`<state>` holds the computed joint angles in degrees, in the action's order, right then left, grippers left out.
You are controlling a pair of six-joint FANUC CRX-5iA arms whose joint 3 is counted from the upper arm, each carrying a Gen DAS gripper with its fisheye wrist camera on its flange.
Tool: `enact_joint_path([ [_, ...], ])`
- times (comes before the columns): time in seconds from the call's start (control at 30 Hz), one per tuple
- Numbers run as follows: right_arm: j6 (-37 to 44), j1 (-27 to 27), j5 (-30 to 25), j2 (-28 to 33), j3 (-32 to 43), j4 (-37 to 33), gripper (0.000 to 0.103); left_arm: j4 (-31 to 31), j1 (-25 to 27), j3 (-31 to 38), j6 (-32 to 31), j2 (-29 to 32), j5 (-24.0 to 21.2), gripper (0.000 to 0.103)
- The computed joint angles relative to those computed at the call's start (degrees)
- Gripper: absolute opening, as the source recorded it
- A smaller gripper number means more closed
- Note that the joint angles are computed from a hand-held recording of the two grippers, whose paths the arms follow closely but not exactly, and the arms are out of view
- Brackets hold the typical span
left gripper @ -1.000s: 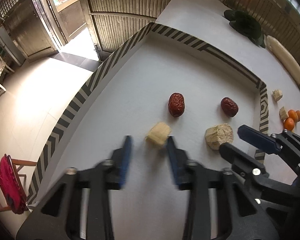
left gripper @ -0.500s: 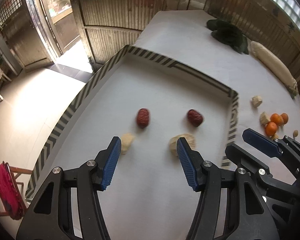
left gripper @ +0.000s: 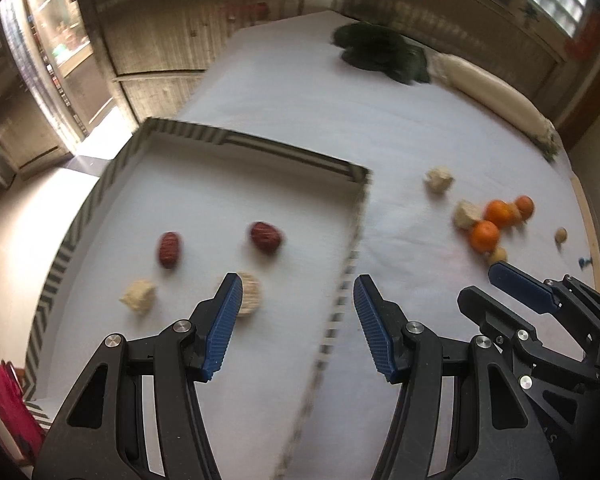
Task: Organize fruits
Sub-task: 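Return both grippers to the fruit pile, then grasp an orange with the left gripper while the right gripper grasps a small brown fruit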
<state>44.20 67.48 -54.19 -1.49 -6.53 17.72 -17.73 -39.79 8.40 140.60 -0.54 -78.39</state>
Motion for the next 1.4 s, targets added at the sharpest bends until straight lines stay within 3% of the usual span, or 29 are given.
enact_joint_path([
  [0.43, -5.1, -4.7, -1.8, -7.1, -8.5, 0.0, 0.036, 3.5, -2.4, 6.3, -4.4, 7.7, 1.8, 0.058],
  [0.83, 4.6, -9.6, 3.5, -3.4, -6.1, -6.3, 0.036, 7.3, -1.4, 9.2, -6.7, 11.8, 3.5, 0.058],
  [0.9, 5.6, -9.9, 2.6, -2.5, -5.5, -6.6, 0.024, 7.8, -1.2, 9.9, -7.0, 12.6, 3.8, 0.058],
  [1.2, 4.7, -12.3, 1.4, -7.8, -9.2, -6.3, 0.024, 10.8, -1.1, 15.0, -9.5, 18.0, 6.1, 0.058],
  [1.4, 4.3, -14.3, 0.8, -10.1, -10.6, -6.5, 0.024, 11.3, -1.6, 19.5, -10.2, 22.7, 5.2, 0.058],
])
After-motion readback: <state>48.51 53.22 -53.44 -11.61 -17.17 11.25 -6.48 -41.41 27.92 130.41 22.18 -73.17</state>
